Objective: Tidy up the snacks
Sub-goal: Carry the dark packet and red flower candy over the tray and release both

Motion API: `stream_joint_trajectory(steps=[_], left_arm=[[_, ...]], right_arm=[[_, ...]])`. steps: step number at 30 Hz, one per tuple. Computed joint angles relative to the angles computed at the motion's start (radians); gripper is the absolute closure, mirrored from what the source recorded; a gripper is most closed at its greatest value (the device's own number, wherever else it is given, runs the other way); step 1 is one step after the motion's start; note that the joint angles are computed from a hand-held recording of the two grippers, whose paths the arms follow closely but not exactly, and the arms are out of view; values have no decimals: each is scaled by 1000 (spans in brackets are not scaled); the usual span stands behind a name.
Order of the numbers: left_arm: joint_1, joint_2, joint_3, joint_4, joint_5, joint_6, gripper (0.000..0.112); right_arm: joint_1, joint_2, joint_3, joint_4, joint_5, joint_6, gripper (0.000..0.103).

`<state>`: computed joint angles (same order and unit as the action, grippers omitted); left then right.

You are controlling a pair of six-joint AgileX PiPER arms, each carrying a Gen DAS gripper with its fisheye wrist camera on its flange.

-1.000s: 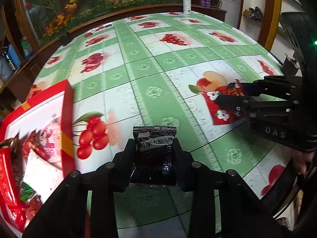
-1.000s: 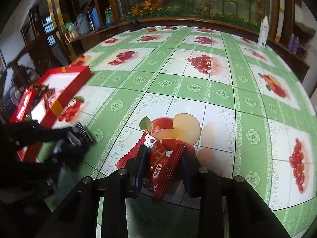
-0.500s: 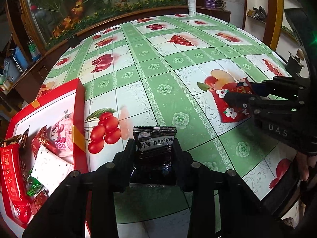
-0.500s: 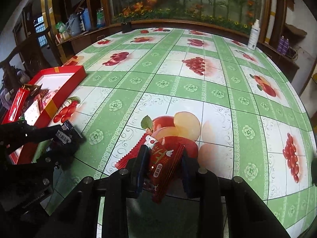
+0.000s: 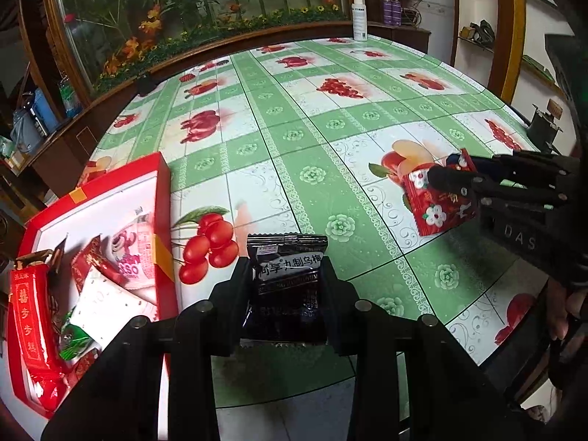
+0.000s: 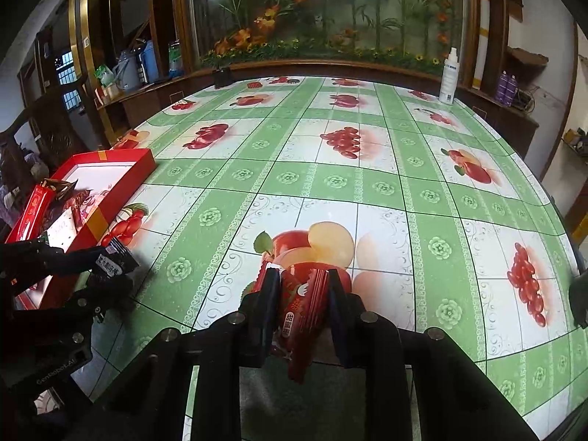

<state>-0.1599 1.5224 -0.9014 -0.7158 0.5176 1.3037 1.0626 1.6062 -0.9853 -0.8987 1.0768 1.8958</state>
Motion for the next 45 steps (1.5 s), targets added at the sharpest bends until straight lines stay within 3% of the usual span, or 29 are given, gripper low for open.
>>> stream_joint_trajectory(steps=[20, 31, 45], left_arm=[[133, -67, -14, -166, 91, 160, 79], [273, -41, -80, -241, 158, 201, 79], [451, 91, -241, -289, 107, 159, 79]], right_arm=[[43, 88, -196, -7, 80, -128, 82], [45, 160, -335, -19, 104, -224, 82], [12, 348, -700, -60, 85, -473, 82]])
